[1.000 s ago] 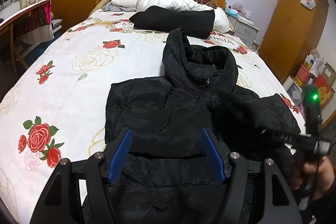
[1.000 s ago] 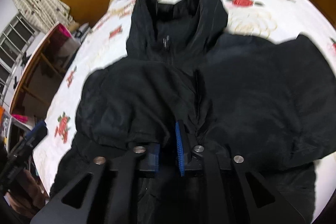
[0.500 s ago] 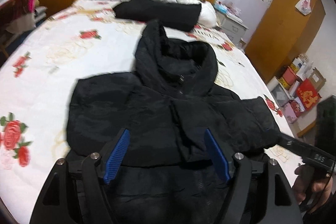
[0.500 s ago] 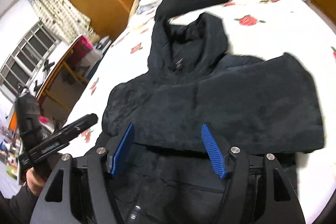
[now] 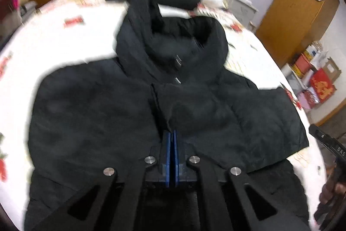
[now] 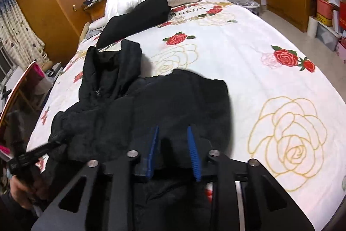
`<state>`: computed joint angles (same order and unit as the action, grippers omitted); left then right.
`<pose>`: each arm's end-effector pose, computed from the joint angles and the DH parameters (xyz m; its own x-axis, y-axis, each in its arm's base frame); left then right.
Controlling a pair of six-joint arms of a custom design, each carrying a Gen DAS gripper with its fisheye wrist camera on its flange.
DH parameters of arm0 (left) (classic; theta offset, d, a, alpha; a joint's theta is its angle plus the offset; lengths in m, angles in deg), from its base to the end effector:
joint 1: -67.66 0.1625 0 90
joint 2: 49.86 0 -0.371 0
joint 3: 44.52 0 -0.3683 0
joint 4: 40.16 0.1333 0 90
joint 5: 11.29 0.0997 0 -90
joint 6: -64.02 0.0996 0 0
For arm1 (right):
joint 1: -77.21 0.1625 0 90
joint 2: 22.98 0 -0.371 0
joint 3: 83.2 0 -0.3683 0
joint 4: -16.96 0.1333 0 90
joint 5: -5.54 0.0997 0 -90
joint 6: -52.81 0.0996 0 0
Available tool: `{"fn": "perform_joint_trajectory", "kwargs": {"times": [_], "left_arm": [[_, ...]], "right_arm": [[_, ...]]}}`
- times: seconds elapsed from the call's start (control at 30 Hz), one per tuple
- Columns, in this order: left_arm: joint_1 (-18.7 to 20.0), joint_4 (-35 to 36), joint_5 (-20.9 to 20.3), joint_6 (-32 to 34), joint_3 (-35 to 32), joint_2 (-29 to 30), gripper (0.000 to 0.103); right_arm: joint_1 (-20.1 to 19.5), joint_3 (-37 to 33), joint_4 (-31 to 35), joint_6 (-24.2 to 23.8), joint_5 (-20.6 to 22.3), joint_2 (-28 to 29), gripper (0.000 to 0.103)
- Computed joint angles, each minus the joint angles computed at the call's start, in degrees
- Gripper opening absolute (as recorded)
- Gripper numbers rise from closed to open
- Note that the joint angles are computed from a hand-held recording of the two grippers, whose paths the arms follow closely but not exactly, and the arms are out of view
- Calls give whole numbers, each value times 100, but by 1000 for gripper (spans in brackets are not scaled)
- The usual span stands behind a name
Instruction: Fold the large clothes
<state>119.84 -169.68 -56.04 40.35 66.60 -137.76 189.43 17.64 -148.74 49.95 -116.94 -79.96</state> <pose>-0.1254 -0.4944 0.3487 -0.8576 -0.0532 -0.5116 0.2667 0.8045 -0.5307 0.2996 -0.5223 0.1996 -0.8709 -0.0959 0.4820 -0.3652 0.7826 -0.5041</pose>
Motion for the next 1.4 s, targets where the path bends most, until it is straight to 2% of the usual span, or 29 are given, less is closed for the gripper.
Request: {"fn": "perform_joint_trajectory", "kwargs": {"times": [0.13, 0.3, 0.4, 0.63, 0.67, 0.83, 0.97, 1.17, 1.27, 1.4], "left_arm": [[116, 207, 283, 8, -38, -165, 2], [333, 279, 357, -14, 24, -178, 3], [337, 179, 547, 133, 138, -117, 3], [458, 190, 552, 142, 32, 57, 3], [417, 264, 591, 120, 31, 3, 3], [171, 505, 821, -19, 135, -505, 6], [-52, 357, 1099, -196, 173, -720, 6], [-88, -686, 747, 867, -7, 79, 6], [251, -474, 675, 783, -199, 542, 6], [473, -1098, 706, 1185, 10, 688, 6]], "right_arm": [[-96, -54, -19, -10, 100, 132, 27], [-274, -334, 500, 97, -33, 593, 25], [-319, -425, 557, 125, 3, 694, 25], [-277, -802, 1148, 59, -206, 875, 25], [-225, -797, 1140, 48, -234, 819, 25], [-126, -421, 293, -181, -46, 382, 25], [-165, -476, 174, -189, -161, 314, 25], [-282, -944, 423, -260, -209, 824, 25], [-355, -1019, 560, -264, -294, 1059, 25], [-429, -1007, 498, -366, -229, 1191, 25]]}}
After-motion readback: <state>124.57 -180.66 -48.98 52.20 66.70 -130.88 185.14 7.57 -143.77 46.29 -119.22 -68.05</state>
